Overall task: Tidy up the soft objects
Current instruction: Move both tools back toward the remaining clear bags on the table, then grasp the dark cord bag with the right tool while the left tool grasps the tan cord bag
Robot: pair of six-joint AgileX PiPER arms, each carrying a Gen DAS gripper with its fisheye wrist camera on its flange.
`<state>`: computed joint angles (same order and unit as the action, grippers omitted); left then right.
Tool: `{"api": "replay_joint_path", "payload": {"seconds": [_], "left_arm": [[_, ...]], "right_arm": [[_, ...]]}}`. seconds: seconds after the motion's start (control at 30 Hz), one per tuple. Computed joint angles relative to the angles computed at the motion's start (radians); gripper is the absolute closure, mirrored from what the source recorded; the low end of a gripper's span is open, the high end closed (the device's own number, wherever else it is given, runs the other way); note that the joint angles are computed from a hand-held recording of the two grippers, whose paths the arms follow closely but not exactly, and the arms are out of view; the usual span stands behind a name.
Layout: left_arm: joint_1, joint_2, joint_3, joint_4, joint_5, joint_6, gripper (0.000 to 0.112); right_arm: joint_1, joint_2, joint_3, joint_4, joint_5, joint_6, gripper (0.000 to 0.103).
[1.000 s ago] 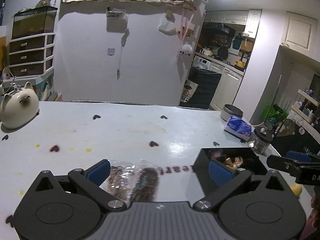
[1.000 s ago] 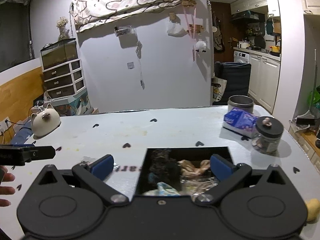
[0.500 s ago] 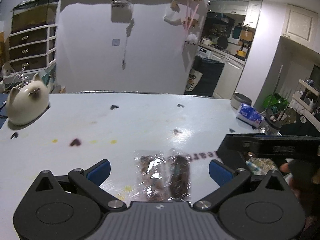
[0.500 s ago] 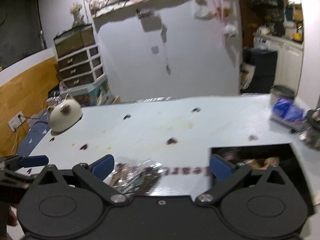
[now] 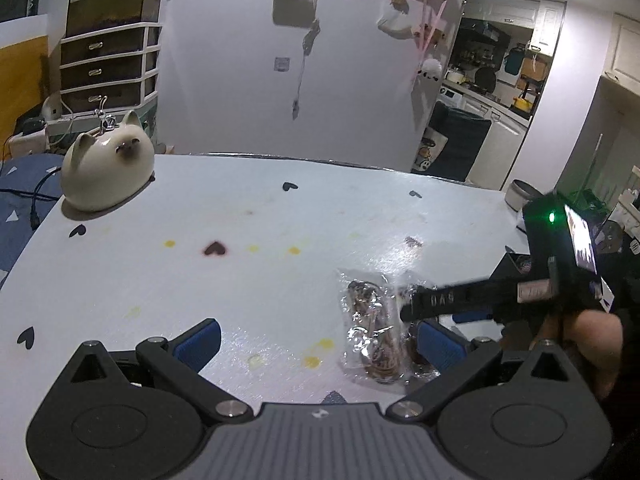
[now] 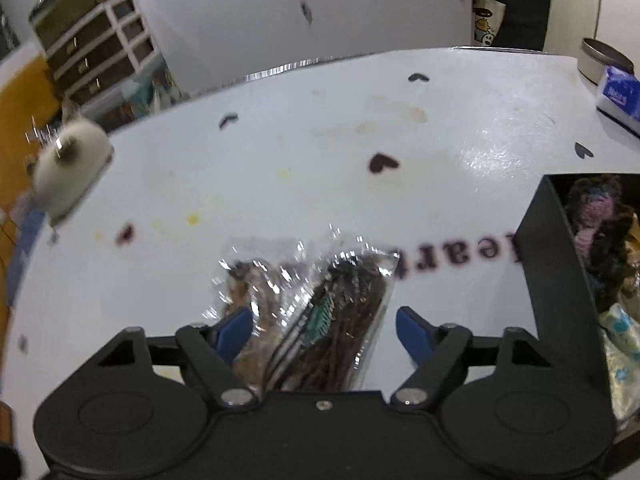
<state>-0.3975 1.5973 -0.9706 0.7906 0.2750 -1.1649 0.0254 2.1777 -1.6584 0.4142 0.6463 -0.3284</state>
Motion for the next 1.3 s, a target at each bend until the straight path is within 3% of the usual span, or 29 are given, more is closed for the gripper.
{"api": "replay_joint_path", "payload": {"seconds": [0.1,0.17,0.43,0.63,0.9,0.97,1.07,1.17,1.3], "left_arm": [[0.001,0.026,-0.021,-0.017,0.003,0.011,0.009],[-0.001,0.057,-0.049,-0.056,0.006,0.043,0.009],[0.004,0.235,-0.227,-0.462,-0.005,0.456,0.009],[-0.002,0.404,-0.429,-0.644,0.1,0.658,0.009],[-0.021,0.583,-0.645,-0.535,0.24,0.6,0.012],[-0.019,0.617,-0.69,-0.545,0.273,0.614,0.023],[-0.031,0.647,-0.727,-0.489,0.295,0.581,0.03],[-0.038,0.646,-0.729,-0.466,0.292,0.577,0.046],[-0.03,0.614,-0.682,-0.505,0.264,0.606,0.056]], "right_arm": [[-0.002,0.009,0.007,-0.024,0.008,-0.011,0.038],[-0.017,-0.004,0.034,-0.015,0.004,-0.031,0.052],[-0.099,-0.07,0.148,0.089,0.009,-0.184,0.061],[-0.18,-0.117,0.223,0.198,0.051,-0.336,0.061],[-0.22,-0.18,0.308,0.239,0.054,-0.484,0.059],[-0.22,-0.189,0.323,0.232,0.051,-0.503,0.055],[-0.222,-0.199,0.342,0.238,0.044,-0.53,0.041],[-0.221,-0.191,0.335,0.245,0.052,-0.542,0.038],[-0.219,-0.162,0.299,0.25,0.068,-0.526,0.036]]}}
